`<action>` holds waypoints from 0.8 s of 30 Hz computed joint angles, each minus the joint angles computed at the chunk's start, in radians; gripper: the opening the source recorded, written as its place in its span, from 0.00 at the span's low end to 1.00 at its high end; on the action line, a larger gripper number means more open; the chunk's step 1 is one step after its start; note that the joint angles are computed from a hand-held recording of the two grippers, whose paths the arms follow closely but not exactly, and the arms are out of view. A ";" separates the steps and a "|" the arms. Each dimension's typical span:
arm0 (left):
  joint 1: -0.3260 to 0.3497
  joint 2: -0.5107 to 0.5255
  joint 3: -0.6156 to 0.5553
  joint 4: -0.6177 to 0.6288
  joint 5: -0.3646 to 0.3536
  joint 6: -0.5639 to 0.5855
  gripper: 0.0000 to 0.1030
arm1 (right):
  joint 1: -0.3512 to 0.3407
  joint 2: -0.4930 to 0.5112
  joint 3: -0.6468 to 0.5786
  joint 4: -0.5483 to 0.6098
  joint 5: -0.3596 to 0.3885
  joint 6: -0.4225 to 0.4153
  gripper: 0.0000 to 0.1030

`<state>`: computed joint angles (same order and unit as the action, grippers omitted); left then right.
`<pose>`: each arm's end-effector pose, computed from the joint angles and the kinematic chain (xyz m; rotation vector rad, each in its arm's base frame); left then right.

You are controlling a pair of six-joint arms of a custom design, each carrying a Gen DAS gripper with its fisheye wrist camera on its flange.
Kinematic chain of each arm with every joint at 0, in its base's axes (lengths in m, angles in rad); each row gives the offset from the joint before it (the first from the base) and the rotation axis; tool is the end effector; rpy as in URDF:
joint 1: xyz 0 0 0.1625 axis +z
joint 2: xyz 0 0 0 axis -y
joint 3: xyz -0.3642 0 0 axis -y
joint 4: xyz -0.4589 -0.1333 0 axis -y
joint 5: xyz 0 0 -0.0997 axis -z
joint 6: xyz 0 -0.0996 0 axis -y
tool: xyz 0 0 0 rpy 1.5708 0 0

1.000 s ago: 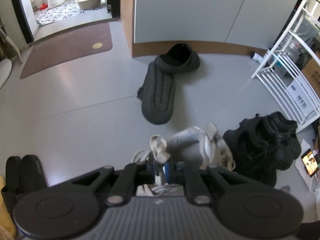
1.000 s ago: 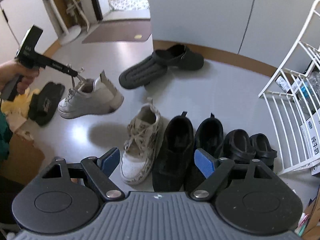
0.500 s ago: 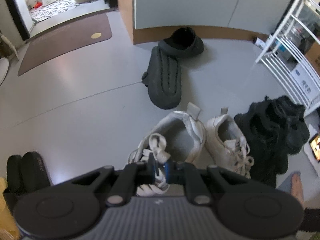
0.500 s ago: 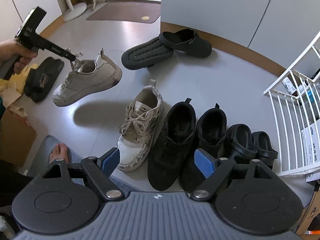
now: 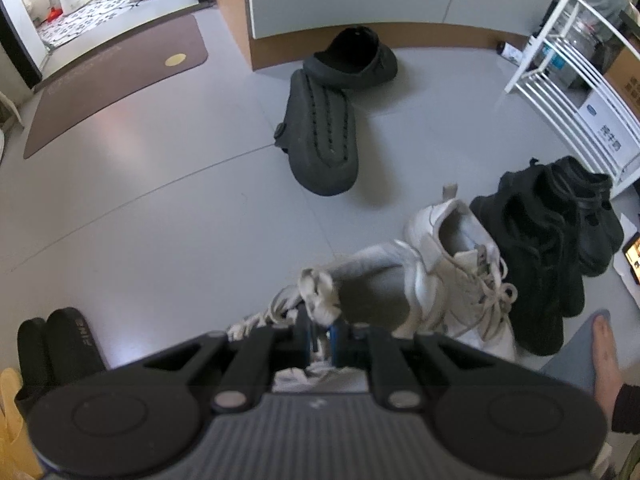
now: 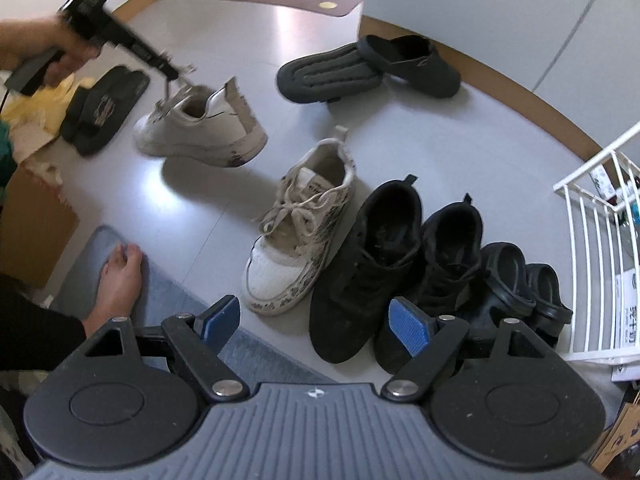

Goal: Organize scattered shoes
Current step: 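Lower the plain white sneaker beside the ERKE sneaker and open the left tool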

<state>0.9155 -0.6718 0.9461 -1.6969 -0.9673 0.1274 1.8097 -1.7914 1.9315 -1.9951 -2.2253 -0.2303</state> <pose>-0.3451 -0.7605 0.1690 1.0158 2.3090 -0.0241 0.1872 -0.4614 0.4059 0.4569 -2.4269 0.3565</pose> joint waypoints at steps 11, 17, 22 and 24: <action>-0.001 0.044 -0.004 0.003 -0.015 -0.023 0.08 | 0.011 -0.015 0.010 0.076 0.012 -0.009 0.83; 0.004 0.080 -0.016 -0.002 -0.037 -0.039 0.08 | -0.006 -0.022 0.009 0.104 0.018 -0.002 0.83; 0.008 0.100 -0.022 0.001 -0.042 -0.058 0.08 | -0.019 -0.023 0.002 0.119 0.030 0.010 0.83; 0.008 0.109 -0.031 0.022 -0.036 -0.081 0.09 | -0.023 -0.025 0.002 0.122 0.037 0.007 0.83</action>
